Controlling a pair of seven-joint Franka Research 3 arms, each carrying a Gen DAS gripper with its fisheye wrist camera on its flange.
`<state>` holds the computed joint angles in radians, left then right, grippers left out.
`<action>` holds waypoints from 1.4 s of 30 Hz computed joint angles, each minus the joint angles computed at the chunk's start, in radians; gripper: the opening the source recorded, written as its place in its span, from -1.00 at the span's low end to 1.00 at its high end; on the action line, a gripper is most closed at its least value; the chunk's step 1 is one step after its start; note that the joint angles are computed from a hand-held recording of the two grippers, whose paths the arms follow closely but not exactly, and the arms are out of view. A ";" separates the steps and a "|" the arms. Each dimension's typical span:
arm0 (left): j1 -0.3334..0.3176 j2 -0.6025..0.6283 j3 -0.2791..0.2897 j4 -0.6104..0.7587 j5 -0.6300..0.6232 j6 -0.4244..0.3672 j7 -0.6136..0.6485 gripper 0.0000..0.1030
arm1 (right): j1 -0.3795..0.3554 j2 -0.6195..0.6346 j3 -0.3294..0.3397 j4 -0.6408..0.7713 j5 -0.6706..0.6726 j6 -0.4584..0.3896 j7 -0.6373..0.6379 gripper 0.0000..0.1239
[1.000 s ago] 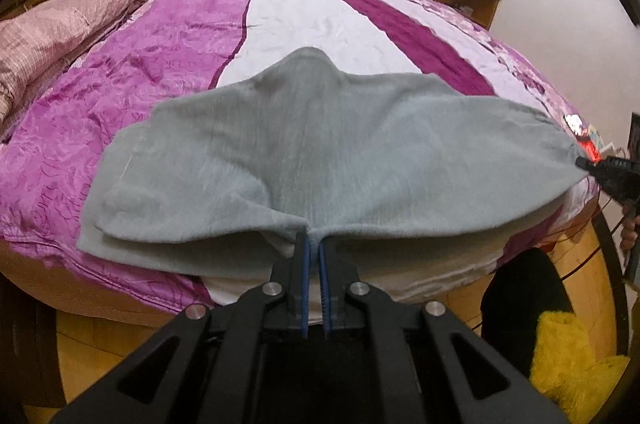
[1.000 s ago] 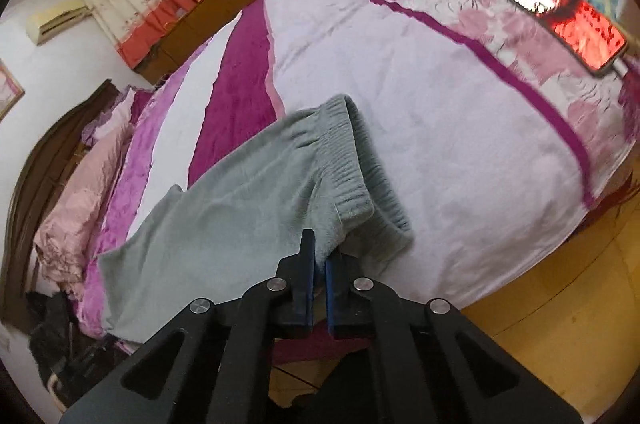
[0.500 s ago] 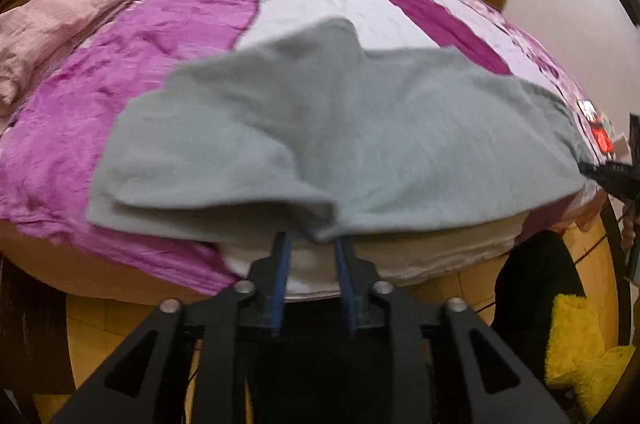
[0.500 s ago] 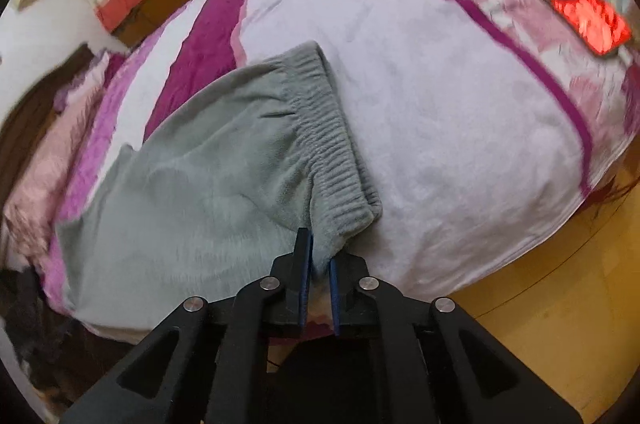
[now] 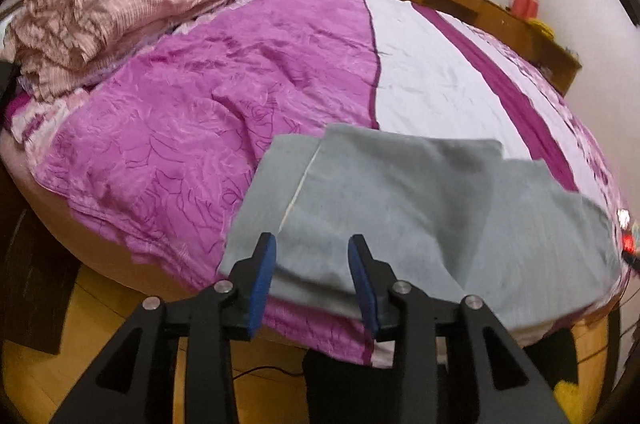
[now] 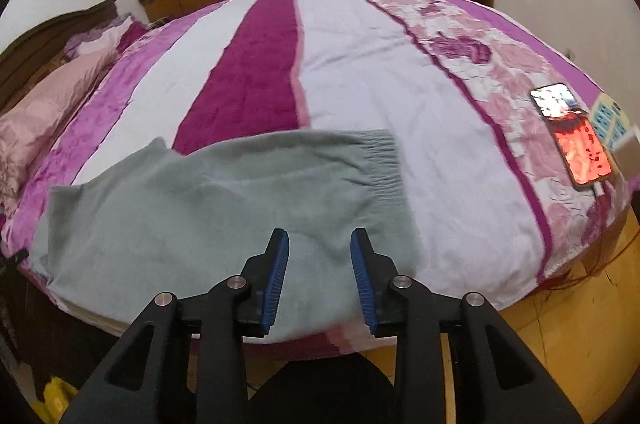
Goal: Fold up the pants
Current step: 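Open both tools to release the folded pants and lift away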
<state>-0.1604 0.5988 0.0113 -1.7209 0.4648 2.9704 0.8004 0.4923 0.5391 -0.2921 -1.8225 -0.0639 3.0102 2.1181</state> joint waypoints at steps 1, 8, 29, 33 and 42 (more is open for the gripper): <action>0.024 0.014 -0.027 0.016 -0.018 -0.007 0.022 -0.23 | -0.019 0.007 0.026 0.011 0.011 -0.007 -0.015 -0.59; 0.010 0.067 -0.005 0.064 -0.039 -0.036 0.009 -0.23 | -0.087 0.091 0.118 0.088 0.074 -0.085 -0.065 -0.59; -0.112 0.014 0.187 -0.008 0.123 0.038 -0.181 -0.91 | -0.057 0.121 0.091 0.073 0.115 -0.019 -0.105 -0.57; -0.050 0.068 0.111 0.033 0.112 -0.022 -0.141 -0.90 | -0.063 0.121 0.097 0.073 0.125 -0.017 -0.119 -0.57; -0.094 0.010 0.152 0.013 0.242 -0.052 -0.227 -0.81 | -0.065 0.120 0.101 0.081 0.138 -0.035 -0.128 -0.57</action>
<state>-0.2545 0.6093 0.1637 -1.7076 0.7072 2.9188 0.5734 0.4271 0.6595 -0.1915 -1.7415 0.0745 2.9752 1.9898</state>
